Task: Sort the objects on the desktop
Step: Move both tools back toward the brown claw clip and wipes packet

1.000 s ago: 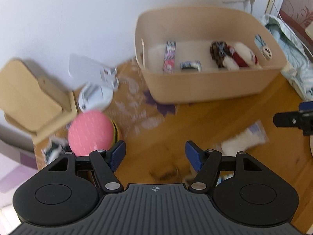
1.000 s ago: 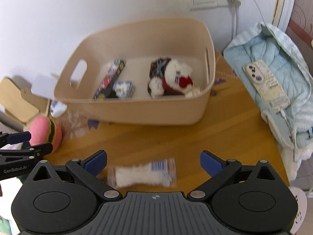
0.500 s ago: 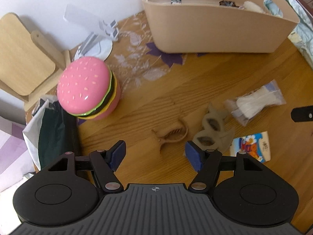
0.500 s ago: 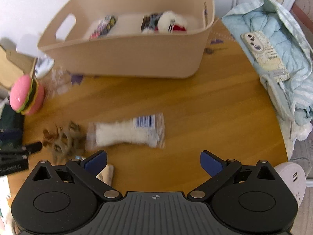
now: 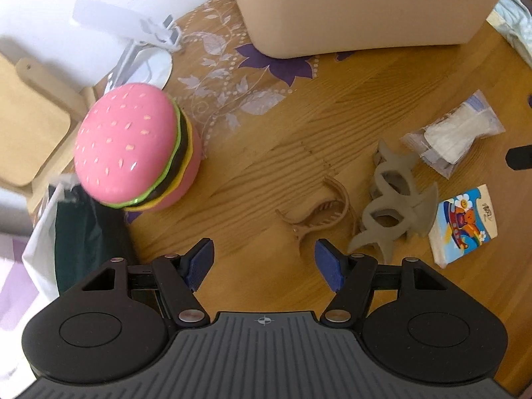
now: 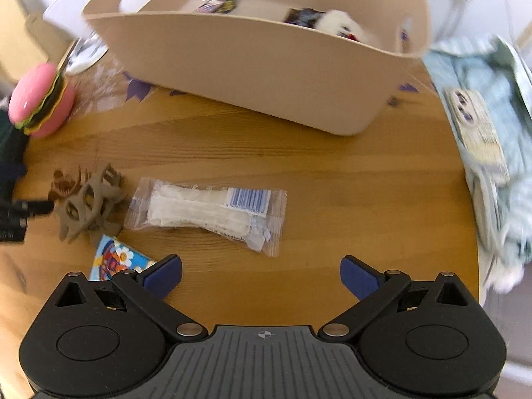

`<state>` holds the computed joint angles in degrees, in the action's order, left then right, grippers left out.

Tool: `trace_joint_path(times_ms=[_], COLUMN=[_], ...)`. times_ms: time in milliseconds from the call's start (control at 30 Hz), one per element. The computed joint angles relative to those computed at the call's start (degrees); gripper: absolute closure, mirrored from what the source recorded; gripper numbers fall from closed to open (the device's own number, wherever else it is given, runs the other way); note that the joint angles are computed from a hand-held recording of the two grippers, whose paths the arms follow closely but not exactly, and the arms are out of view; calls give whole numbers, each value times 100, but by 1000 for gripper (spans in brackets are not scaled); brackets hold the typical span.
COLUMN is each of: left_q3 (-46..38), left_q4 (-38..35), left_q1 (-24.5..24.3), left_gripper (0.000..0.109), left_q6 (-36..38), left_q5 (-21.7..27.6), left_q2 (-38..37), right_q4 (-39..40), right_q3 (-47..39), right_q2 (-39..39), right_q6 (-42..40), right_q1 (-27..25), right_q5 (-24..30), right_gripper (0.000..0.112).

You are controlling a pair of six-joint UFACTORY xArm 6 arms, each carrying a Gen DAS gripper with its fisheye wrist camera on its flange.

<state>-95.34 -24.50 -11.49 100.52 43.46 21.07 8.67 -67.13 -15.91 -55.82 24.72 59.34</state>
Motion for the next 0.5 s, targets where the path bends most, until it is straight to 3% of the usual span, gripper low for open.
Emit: trace_joint_path(times_ms=[133,300,400,500], left_q3=[-179,-484,-661,-786], left_q4=[81,303,271,252], left_q1=[-47,-101,-114,-141], left_gripper=[40,40,39,39], left_q6=[81,152,359,439], left_q5=[117,379,580,766], left_q2=[136,352,453,514], right_q4=[273,850,827,773], right_q3=[116,464,407,193], right_q2=[24,-99,8,206], right_q6=[-1220,-3841,-4469,-4527], right_q1=[48,197,320,418], right_q5=[-377,-970,-938,-702], right_gripper=[10,10,10,10])
